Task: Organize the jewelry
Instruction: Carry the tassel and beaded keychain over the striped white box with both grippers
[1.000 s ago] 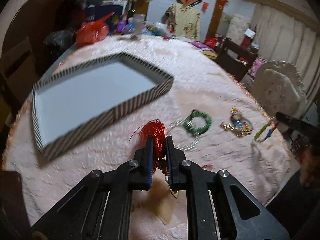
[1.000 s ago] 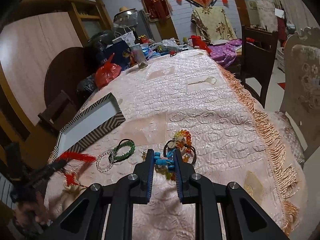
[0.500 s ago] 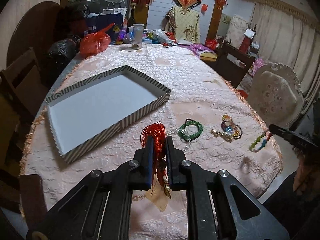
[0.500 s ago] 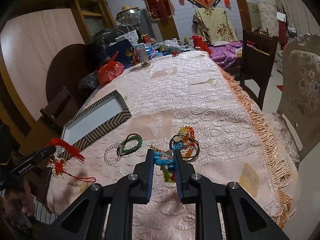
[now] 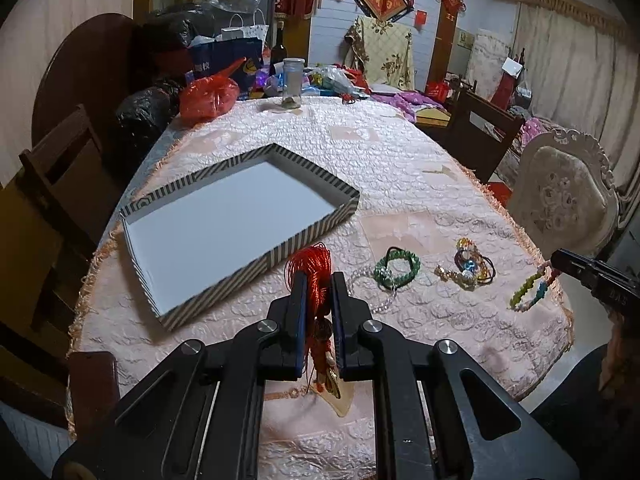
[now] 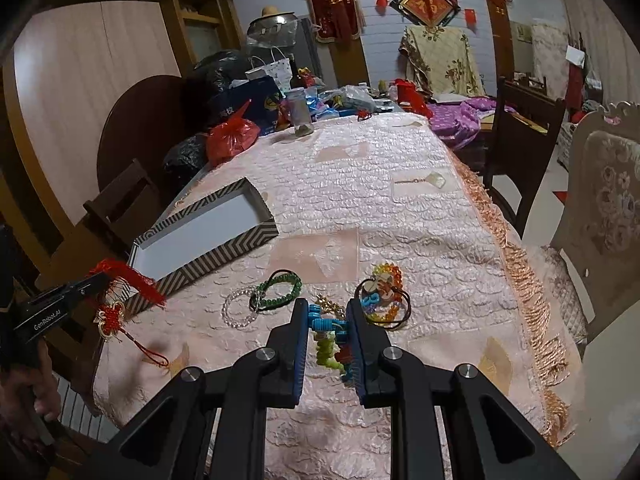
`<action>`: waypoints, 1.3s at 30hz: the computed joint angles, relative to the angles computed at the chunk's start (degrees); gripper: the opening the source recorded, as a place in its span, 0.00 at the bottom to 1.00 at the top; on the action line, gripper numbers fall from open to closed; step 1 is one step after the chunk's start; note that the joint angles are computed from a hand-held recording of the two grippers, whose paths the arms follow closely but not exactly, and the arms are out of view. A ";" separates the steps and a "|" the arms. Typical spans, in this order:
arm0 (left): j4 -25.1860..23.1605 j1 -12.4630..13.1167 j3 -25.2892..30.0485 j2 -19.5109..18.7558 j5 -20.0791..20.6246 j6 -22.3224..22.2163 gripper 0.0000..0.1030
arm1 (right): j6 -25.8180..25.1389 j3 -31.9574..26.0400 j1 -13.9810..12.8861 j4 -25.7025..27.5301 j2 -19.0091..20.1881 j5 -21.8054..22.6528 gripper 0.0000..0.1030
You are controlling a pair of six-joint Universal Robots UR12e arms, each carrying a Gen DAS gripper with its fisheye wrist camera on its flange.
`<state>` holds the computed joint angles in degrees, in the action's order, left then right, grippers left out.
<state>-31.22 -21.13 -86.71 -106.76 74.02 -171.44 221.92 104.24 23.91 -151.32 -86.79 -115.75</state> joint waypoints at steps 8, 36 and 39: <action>-0.18 0.82 2.03 -0.78 -1.33 -0.82 0.09 | -2.30 -2.32 -0.69 1.14 1.24 0.75 0.17; -2.49 3.99 19.49 -14.27 7.11 -8.01 0.09 | -13.09 -22.70 -6.87 -0.32 17.68 15.30 0.17; -3.09 3.68 18.56 -14.44 7.85 -7.30 0.09 | -13.43 -25.36 -7.45 -1.87 20.40 17.21 0.17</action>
